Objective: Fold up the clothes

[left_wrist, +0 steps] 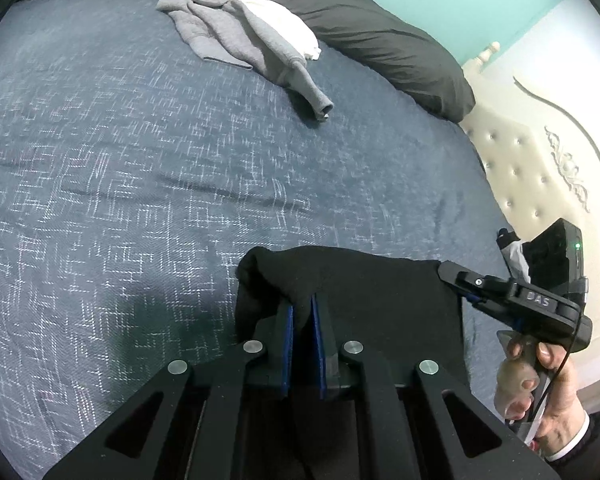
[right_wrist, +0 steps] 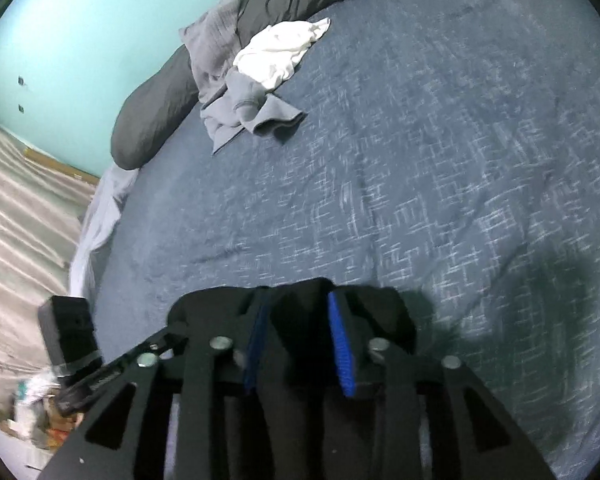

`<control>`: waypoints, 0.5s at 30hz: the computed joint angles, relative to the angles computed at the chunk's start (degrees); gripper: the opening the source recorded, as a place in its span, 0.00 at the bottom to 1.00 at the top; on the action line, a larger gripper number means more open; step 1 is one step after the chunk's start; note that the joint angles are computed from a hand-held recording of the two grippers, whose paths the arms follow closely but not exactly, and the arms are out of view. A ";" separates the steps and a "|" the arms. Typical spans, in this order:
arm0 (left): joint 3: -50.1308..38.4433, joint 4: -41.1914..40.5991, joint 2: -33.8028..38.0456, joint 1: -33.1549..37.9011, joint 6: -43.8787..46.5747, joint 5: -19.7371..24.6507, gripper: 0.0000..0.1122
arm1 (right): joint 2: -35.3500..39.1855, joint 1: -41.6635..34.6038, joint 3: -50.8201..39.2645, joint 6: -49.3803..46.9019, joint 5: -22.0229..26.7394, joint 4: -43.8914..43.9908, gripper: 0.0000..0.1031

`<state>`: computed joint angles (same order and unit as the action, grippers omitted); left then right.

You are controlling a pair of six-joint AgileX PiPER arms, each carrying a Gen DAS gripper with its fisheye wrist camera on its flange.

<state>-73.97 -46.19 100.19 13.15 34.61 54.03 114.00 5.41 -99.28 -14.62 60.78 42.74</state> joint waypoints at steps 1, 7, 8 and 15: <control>0.17 0.18 0.00 -0.04 -0.04 -0.25 0.08 | -0.10 0.21 0.12 0.17 -0.41 -0.74 0.06; 1.23 0.25 -0.17 -0.23 -0.44 -1.65 0.07 | -1.66 -0.79 1.37 0.76 -4.02 -0.78 0.02; 1.32 0.36 -0.24 -0.28 -0.65 -1.82 0.07 | -2.09 -0.94 1.90 0.69 -4.52 -0.64 0.02; 0.72 1.04 -0.35 -0.49 -1.84 -1.20 0.07 | -2.71 -3.88 6.16 0.52 -6.95 4.01 0.01</control>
<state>-73.26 -45.15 99.84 12.66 32.78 52.83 111.29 1.53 -93.12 -14.10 53.83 46.74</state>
